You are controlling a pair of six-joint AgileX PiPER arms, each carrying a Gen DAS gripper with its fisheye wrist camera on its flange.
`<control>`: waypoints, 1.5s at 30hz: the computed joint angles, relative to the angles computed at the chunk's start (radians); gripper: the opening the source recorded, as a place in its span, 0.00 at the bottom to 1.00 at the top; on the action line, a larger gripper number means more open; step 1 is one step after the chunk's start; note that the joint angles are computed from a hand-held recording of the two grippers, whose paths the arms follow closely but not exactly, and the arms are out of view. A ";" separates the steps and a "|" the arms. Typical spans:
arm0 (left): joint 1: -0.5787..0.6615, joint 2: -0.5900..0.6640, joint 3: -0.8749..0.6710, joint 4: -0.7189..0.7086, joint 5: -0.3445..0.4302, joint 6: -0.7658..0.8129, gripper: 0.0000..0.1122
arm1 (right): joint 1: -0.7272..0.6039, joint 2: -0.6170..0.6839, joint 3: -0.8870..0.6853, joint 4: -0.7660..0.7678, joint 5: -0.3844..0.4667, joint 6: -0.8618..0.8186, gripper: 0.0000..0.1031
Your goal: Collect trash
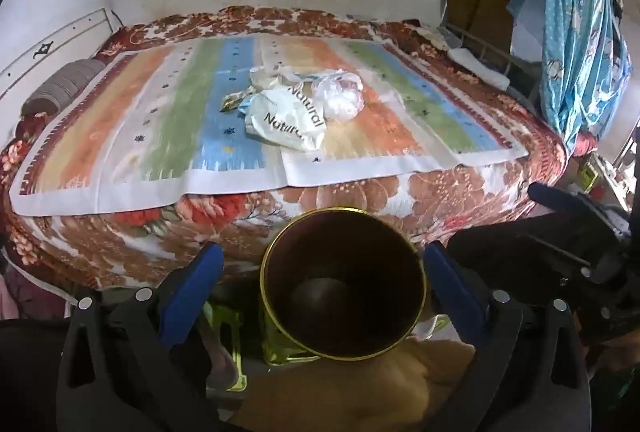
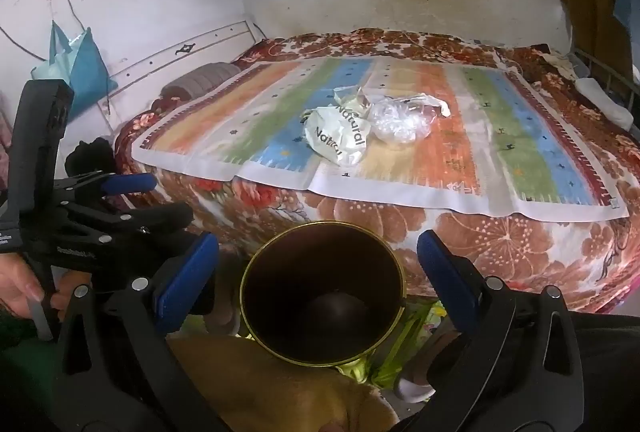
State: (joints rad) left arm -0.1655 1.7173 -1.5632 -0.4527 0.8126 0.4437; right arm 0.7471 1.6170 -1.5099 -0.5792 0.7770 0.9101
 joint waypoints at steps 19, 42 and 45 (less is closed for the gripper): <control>-0.009 0.020 -0.022 0.059 0.031 -0.056 0.87 | -0.016 -0.001 -0.006 0.030 -0.004 -0.012 0.92; -0.020 0.014 -0.020 0.082 0.018 -0.081 0.87 | -0.025 0.005 0.007 0.024 -0.030 -0.009 0.92; -0.016 -0.009 0.038 0.054 -0.077 -0.028 0.87 | -0.030 0.002 0.013 0.036 -0.026 -0.004 0.92</control>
State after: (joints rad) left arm -0.1813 1.7081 -1.5250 -0.3986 0.7354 0.4157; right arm 0.7171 1.6187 -1.4972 -0.5432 0.7507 0.9058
